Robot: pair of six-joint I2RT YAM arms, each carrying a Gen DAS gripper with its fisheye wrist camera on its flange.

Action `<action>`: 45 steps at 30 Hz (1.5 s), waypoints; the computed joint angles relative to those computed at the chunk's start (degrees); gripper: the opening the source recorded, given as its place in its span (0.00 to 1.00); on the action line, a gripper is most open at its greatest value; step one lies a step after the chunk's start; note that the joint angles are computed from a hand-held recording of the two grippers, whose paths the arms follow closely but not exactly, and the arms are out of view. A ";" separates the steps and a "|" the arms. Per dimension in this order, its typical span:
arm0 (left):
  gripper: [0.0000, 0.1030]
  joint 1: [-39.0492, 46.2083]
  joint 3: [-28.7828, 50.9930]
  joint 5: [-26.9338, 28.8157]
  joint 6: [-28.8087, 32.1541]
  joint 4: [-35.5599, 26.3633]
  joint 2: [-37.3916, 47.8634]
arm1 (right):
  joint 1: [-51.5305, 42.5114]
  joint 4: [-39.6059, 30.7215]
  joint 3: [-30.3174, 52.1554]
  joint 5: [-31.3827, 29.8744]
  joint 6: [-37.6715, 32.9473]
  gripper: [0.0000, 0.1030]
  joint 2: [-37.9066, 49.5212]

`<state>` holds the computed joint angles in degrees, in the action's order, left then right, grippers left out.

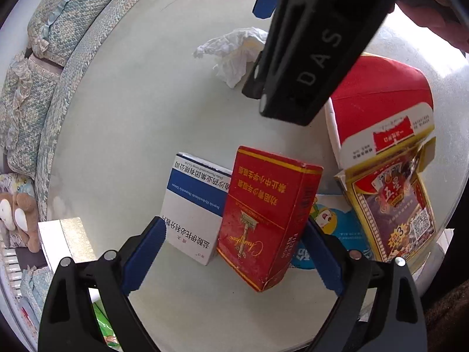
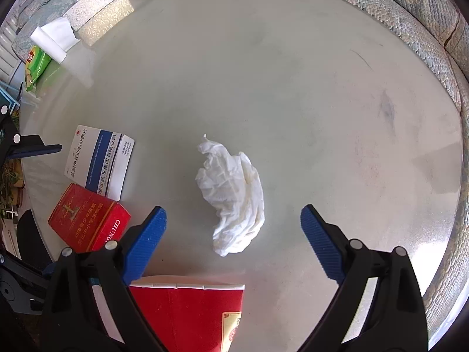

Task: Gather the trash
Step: 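Grasp the red cigarette pack with the left tool while the right tool grasps the tissue, then lift the red pack and tissue and carry both toward the bin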

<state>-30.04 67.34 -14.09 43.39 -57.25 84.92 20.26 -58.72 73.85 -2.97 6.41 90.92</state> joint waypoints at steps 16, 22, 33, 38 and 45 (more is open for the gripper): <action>0.58 2.27 7.09 4.83 -2.95 -6.16 6.06 | 1.02 0.78 -0.89 1.69 0.42 0.46 0.14; 0.34 2.51 6.83 2.69 -5.90 -4.59 6.49 | -0.44 0.18 -1.80 1.08 0.46 0.29 -1.16; 0.23 5.85 11.96 4.84 -8.79 -8.80 7.98 | 1.85 0.55 -2.17 4.03 2.81 0.23 -1.61; 0.22 7.30 13.83 6.37 -10.10 -10.71 9.10 | 3.40 -0.95 -1.41 5.84 4.07 0.23 -2.89; 0.22 9.02 16.51 9.35 -10.47 -14.28 6.87 | 6.23 -5.07 2.51 9.48 7.54 0.23 -4.03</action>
